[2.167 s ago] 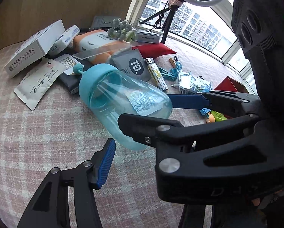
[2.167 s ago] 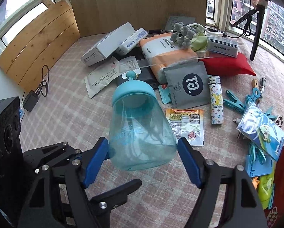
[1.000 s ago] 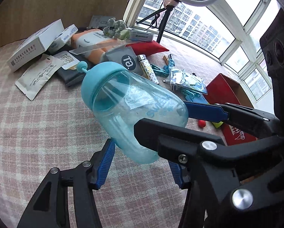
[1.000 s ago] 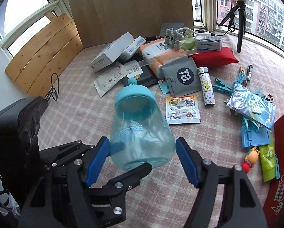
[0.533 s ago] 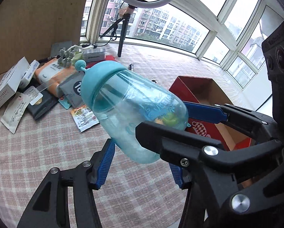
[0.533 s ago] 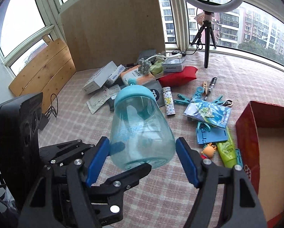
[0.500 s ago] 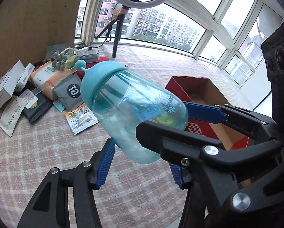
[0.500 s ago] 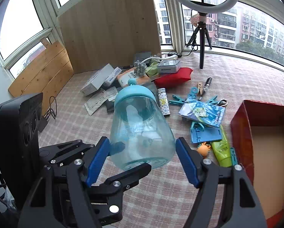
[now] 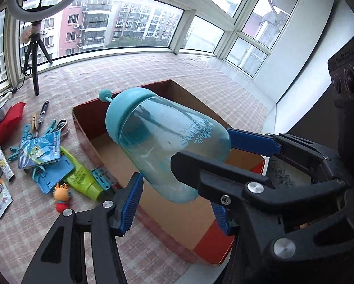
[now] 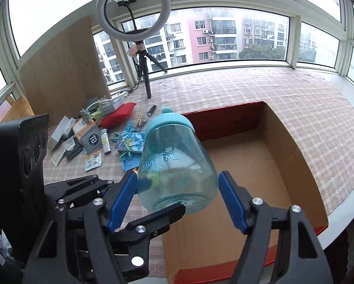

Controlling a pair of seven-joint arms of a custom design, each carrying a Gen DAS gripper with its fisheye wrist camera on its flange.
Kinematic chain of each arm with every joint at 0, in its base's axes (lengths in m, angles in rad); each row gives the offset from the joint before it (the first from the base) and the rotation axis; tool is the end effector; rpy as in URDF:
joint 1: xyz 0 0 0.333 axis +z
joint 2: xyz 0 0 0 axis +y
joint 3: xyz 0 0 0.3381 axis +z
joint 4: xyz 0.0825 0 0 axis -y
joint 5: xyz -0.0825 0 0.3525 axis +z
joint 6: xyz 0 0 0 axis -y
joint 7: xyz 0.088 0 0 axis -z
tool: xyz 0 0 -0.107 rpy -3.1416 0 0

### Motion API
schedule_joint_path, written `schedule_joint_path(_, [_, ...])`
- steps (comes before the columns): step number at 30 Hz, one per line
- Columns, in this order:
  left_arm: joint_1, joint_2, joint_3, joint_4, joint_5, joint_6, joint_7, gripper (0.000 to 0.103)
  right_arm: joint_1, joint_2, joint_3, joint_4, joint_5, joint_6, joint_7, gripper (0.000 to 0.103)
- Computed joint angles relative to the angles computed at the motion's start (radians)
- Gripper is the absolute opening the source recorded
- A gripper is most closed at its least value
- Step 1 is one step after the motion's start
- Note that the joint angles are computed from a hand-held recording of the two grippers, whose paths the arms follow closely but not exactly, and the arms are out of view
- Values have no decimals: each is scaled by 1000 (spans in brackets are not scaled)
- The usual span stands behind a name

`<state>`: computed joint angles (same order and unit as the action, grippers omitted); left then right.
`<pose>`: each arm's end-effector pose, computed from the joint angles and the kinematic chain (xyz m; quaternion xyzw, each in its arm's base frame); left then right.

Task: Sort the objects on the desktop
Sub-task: 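Lower the bottle into the red box and open the right gripper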

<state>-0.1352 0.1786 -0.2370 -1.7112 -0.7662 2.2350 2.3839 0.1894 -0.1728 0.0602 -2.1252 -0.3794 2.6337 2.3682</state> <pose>0.5765 -0.2348 0.5596 0.3508 -0.8546 0.3793 0.0528 0.4974 0.1386 0.5959 -0.5626 0.7450 -0.2261 0.2782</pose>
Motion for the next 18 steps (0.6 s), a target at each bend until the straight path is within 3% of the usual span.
schedule_joint_path(2, [-20, 3, -11, -8, 18, 11, -10, 53, -15, -29, -11, -42, 1, -7, 13, 66])
schedule_joint_path(3, [-31, 3, -14, -15, 30, 28, -15, 50, -19, -41, -17, -62, 9, -9, 12, 57])
schedule_joint_path(4, [-40, 2, -16, -22, 42, 46, -20, 50, -16, -48, -27, -77, 34, -10, -6, 41])
schedule_joint_path(6, [-57, 9, -17, -25, 83, 58, -46, 50, -20, -59, -31, -102, 57, -18, -20, 41])
schedule_joint_path(8, [-66, 5, -17, -40, 115, 69, -64, 50, -48, -74, -7, -123, -4, -26, 36, 41])
schedule_joint_path(18, [-24, -70, 21, -128, 114, 145, -40, 51, -54, -65, 18, -100, -89, -12, 102, 41])
